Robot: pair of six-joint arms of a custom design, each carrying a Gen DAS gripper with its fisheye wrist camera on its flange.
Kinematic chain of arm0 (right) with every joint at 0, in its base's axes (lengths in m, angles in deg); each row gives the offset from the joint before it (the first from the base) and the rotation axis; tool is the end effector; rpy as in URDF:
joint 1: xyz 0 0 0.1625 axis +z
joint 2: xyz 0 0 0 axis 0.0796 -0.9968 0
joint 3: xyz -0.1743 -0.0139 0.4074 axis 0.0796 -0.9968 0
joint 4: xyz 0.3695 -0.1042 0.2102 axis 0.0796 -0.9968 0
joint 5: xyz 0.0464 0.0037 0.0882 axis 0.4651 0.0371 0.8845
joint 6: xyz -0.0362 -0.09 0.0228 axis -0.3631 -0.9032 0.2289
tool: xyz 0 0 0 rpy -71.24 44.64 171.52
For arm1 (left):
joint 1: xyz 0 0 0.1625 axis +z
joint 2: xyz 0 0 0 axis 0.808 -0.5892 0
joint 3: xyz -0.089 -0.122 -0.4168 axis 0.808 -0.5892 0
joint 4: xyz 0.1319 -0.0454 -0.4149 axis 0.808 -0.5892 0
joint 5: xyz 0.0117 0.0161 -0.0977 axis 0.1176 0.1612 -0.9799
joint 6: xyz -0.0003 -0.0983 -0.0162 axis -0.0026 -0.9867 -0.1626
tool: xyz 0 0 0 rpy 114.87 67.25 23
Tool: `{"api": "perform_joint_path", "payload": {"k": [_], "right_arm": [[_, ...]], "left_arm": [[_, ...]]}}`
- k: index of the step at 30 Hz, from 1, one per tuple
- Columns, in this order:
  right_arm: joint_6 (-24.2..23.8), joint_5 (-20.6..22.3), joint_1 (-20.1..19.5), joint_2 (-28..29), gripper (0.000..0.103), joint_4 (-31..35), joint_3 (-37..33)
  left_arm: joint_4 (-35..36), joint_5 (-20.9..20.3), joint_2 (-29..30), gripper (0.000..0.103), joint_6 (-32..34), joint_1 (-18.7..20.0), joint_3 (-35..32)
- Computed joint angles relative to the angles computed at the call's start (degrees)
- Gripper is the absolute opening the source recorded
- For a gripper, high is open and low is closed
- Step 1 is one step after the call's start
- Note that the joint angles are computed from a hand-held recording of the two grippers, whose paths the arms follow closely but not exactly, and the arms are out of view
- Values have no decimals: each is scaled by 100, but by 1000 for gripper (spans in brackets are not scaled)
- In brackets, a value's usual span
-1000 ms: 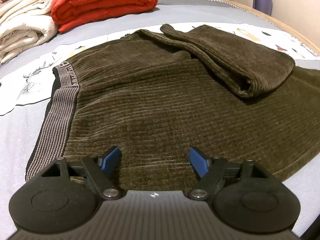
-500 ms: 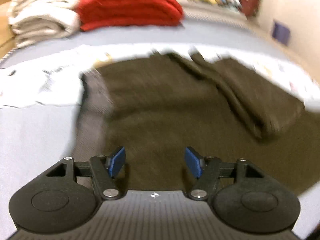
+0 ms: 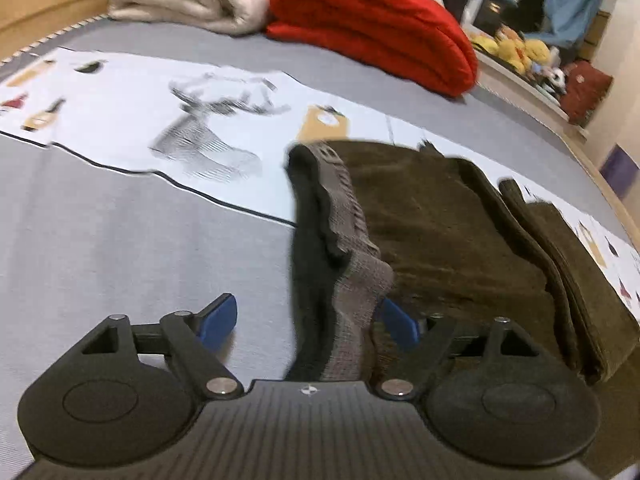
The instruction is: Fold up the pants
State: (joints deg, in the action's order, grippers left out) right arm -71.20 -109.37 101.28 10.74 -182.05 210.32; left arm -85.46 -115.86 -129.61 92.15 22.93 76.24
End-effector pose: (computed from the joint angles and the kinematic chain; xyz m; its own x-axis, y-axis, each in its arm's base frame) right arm 0.1831 -0.4313 0.2203 -0.8354 0.5284 0.1513 -0.0576 0.1896 -0.9802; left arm 0.0248 -0.6893 0.2551 -0.8327 0.1360 -0.5367 0.4314 0.7670 -0.4750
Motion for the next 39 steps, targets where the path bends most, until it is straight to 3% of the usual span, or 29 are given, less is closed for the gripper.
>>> {"api": "perform_joint_path", "payload": {"k": [3,9,11,13,14,15,19,22,30,34,37,39], "right_arm": [[185,-59,-11,151,48,268,-229],[58,-78,32,384,48,416,-481],[48,-94,33,405,48,484,-524],[92,-118,33,415,48,547,-547],[115,-128,32,418,48,575,-557],[140,-136,33,417,48,605,-566],[226,-188,50,451,48,677,-619],[336,-211,65,489,48,731,-665],[761,-112,107,626,48,953,-818],[684,-113,167,752,48,1050,-975],[603,-125,197,810,48,1118,-1057],[585,-102,200,820,48,1163,-1068]], "left_arm": [[237,-21,133,85,113,4,-83],[149,11,341,84,355,32,-161],[12,94,406,79,605,2,-138],[-49,70,433,59,847,-17,-102],[-115,68,436,56,960,-37,-64],[-250,160,453,46,1085,-66,-23],[-102,6,386,31,858,-4,-83],[-397,115,349,21,1045,-83,50],[-910,570,307,18,1306,-267,278],[-1451,1181,367,17,1320,-397,363],[-1368,1836,399,17,819,-444,286],[-1036,1983,331,21,381,-424,240]]}}
